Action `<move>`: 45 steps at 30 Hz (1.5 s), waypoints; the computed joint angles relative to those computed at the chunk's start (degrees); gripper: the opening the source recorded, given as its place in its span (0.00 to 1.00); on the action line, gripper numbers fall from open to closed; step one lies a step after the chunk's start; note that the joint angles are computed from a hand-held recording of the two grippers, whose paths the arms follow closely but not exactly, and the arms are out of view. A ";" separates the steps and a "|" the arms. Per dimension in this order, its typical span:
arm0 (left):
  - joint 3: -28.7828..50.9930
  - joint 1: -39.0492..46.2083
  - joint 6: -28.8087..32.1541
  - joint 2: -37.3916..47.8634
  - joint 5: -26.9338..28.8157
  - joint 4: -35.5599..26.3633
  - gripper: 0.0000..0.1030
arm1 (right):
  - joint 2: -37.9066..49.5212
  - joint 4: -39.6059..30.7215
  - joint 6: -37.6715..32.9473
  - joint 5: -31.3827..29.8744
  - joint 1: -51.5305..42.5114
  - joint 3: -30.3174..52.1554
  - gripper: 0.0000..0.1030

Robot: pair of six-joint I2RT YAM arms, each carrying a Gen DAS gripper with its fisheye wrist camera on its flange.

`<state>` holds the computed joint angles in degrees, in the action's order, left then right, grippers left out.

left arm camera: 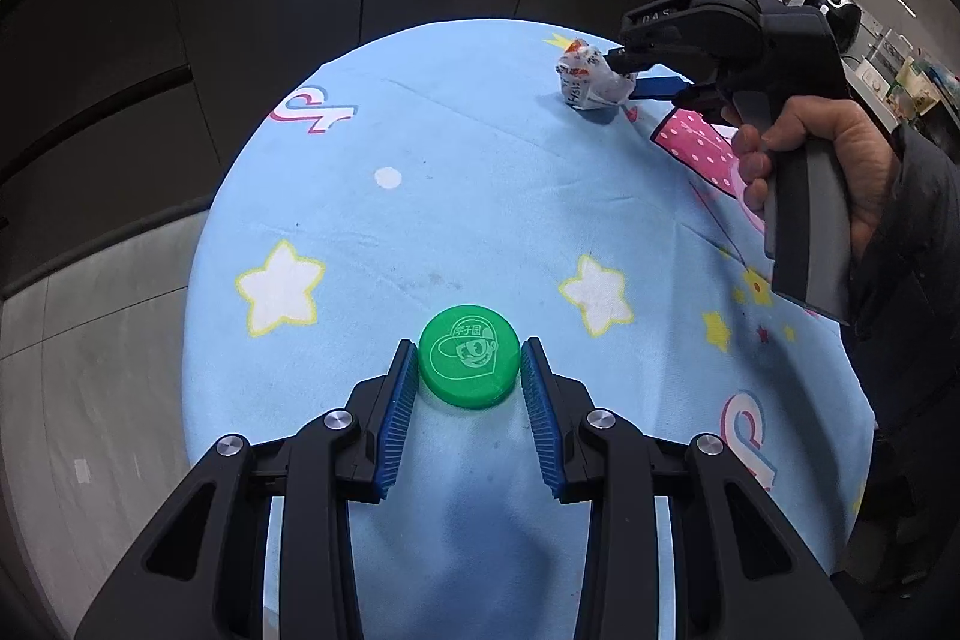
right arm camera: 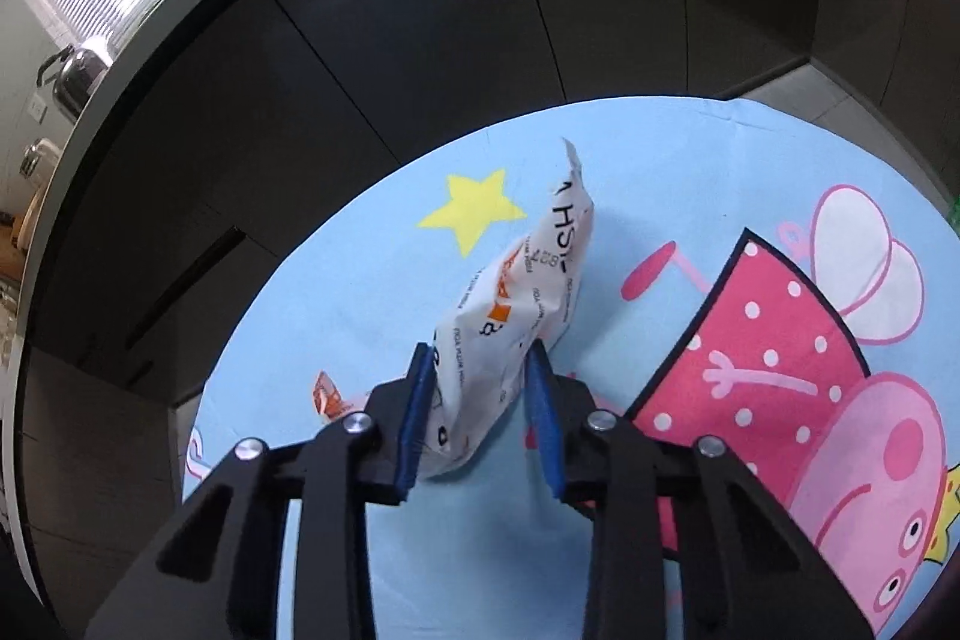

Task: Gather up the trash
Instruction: 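Grasp the green bottle cap with the left gripper while the right grasps the fish-print wrapper, then carry the green cap and fish-print wrapper over the white bucket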

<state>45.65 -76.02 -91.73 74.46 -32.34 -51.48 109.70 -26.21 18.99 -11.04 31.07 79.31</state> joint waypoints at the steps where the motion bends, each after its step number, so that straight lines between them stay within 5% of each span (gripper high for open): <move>1: 0.19 -0.09 -0.13 0.14 0.06 -0.25 0.33 | -1.39 0.11 -1.53 -0.12 0.12 -1.32 0.22; 11: 3.32 -0.15 -0.24 1.02 -0.66 -2.69 0.32 | -26.54 1.05 -11.71 -5.89 -4.23 -21.77 0.21; 24: 26.33 -2.10 8.61 14.02 -5.82 -9.35 0.32 | -61.60 -20.97 -30.15 -18.52 -30.55 -35.60 0.22; 37: 46.88 -0.97 23.84 28.85 -5.78 -7.27 0.32 | -57.54 -43.89 -66.90 -36.54 -73.24 -32.01 0.22; 45: 61.39 0.13 30.37 38.52 -4.81 -9.40 0.32 | -49.15 -49.64 -79.08 -39.77 -85.95 -27.97 0.22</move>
<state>107.04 -75.89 -61.36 112.97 -37.15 -60.88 60.55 -75.85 -60.09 -50.81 -54.88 51.33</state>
